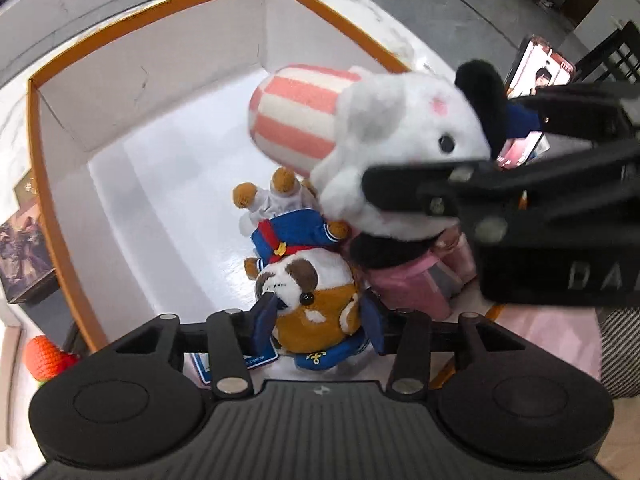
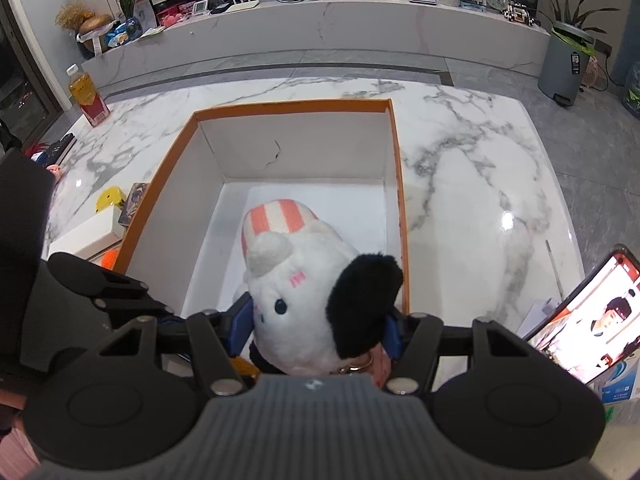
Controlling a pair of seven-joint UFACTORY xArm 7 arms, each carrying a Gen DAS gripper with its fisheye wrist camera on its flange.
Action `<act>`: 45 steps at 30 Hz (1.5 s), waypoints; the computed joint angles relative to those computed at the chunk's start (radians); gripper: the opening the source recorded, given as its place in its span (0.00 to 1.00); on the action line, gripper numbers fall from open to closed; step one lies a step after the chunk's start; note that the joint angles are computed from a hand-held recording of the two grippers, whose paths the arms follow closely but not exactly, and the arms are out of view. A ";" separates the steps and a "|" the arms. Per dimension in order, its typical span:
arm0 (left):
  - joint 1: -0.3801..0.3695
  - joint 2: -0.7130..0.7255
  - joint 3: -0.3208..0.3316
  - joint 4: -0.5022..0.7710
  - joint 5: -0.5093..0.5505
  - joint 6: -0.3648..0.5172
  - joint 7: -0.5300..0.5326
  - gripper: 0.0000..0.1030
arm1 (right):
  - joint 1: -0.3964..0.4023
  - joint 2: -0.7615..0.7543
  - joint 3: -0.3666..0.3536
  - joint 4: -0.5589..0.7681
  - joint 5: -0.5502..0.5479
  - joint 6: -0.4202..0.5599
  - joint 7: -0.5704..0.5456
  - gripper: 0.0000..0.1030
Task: Organize objects
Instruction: 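Carry the phone case and panda plush over the orange box with both tools, then release the phone case and panda plush into the box, opening both tools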
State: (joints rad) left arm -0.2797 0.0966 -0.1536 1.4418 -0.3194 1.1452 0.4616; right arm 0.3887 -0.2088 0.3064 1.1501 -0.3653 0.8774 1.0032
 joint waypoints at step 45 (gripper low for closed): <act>0.232 -0.138 0.159 -0.135 -0.387 0.078 0.201 0.60 | 0.117 0.193 -0.053 0.132 0.316 -0.093 -0.103 0.71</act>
State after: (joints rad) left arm -0.0473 -0.0410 0.0054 1.3063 -0.7060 1.2228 0.6625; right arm 0.5061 -0.0157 0.2535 1.2823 -0.0491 0.7841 0.8998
